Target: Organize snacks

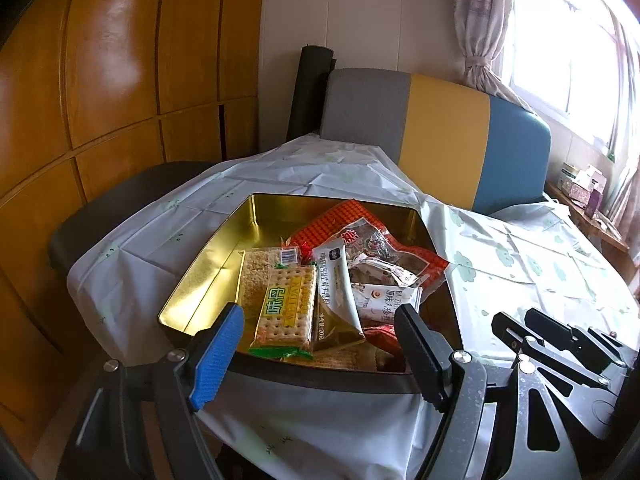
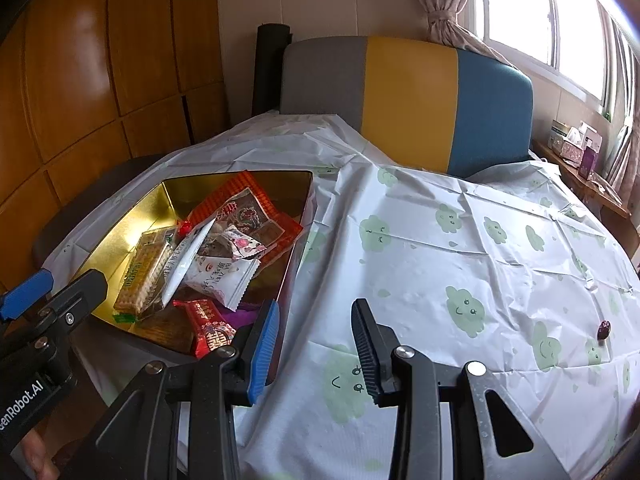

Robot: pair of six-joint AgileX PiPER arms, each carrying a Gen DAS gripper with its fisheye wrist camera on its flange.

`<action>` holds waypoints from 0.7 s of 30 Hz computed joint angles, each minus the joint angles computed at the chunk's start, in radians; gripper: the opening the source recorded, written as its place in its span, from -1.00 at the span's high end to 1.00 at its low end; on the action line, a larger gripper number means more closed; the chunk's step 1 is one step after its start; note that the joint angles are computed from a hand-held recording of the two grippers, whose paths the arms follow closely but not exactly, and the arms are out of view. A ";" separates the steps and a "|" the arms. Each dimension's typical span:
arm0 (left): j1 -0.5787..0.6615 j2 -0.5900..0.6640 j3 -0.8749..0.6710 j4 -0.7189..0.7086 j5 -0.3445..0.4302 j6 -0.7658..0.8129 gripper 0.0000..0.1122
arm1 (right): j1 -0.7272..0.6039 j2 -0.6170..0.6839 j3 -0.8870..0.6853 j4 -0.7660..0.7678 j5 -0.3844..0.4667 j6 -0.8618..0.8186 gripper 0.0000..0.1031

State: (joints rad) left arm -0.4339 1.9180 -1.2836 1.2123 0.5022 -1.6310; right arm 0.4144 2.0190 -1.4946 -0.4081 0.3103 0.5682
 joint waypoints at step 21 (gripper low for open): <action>0.002 0.000 0.000 -0.007 0.004 0.002 -0.41 | 0.000 0.010 -0.010 0.045 -0.001 -0.057 0.26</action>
State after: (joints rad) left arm -0.4320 1.9178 -1.2835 1.2056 0.5066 -1.6293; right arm 0.4147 2.0286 -1.5048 -0.3630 0.3096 0.5116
